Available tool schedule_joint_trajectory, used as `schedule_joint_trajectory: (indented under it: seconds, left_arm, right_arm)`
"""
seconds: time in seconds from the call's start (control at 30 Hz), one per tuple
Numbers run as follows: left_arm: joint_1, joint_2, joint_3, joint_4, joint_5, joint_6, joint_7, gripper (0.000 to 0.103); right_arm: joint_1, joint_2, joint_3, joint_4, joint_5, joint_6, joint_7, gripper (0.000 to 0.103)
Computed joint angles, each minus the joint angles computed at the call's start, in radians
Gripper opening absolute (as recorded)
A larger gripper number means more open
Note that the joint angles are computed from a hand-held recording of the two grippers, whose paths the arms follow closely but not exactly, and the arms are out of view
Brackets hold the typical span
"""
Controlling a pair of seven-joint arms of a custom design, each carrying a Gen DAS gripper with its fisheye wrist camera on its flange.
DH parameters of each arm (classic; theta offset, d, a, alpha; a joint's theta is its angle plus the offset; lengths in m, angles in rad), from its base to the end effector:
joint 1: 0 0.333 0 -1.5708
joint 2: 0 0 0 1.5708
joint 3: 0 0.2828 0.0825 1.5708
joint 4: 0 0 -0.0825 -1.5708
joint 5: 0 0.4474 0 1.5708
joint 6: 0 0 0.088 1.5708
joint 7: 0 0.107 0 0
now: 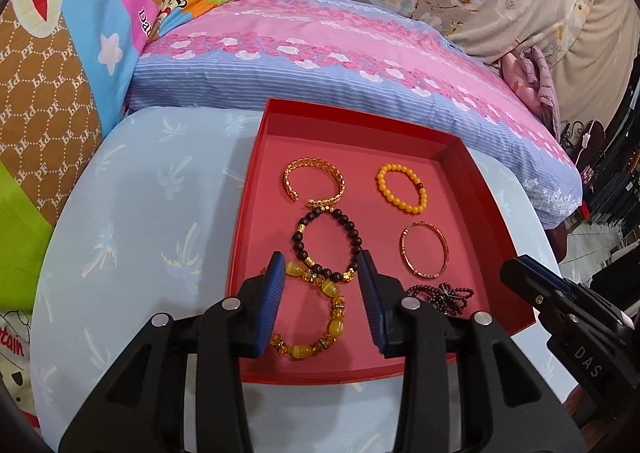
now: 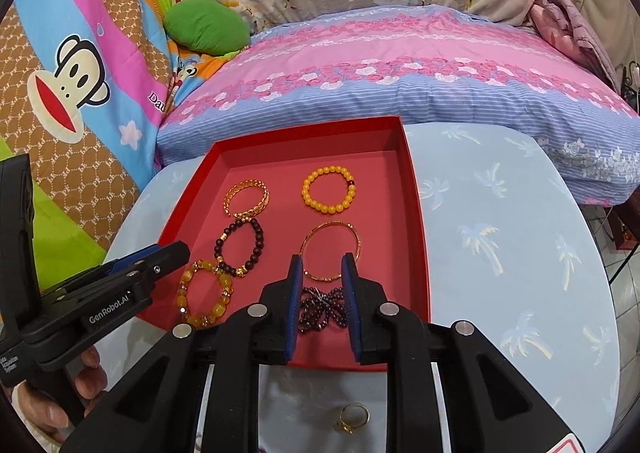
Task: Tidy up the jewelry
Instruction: 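Lift both held bracelets, carry them into the red box and open both tools, then withdraw both tools from the box toward the remaining jewelry, then close the left tool on the dark red bead bracelet while the right tool grips the gold ring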
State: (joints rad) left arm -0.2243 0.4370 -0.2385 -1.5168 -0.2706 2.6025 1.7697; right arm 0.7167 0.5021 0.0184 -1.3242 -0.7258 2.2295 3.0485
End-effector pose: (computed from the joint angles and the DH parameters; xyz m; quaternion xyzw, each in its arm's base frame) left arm 0.7064 -0.3157 0.4382 -0.5099 0.7859 -0.3413 0.0770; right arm 0.5993 0.5105 0.4514 -0.5109 0.7777 -0.2394 0.2773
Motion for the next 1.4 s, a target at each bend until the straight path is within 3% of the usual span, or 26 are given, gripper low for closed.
schedule_joint_trajectory:
  seconds: [0.5,0.9,1.13,1.4]
  left_arm:
    - [0.037,-0.218,-0.027,-0.264,-0.14,0.051,0.128,0.036]
    - [0.017,-0.398,-0.003,-0.487,-0.244,0.02,0.218,0.036]
    - [-0.011,-0.477,0.009,-0.602,-0.253,-0.008,0.239,0.036]
    - [-0.028,-0.492,0.012,-0.646,-0.213,-0.004,0.2,0.036]
  right_arm:
    - [0.033,-0.073,0.042,-0.098,-0.019,-0.021,0.057,0.02]
    - [0.056,-0.111,0.089,-0.19,0.023,-0.03,0.102,0.02]
    - [0.062,-0.151,0.108,-0.253,0.029,-0.039,0.148,0.02]
    - [0.059,-0.179,0.127,-0.298,0.025,-0.043,0.186,0.02]
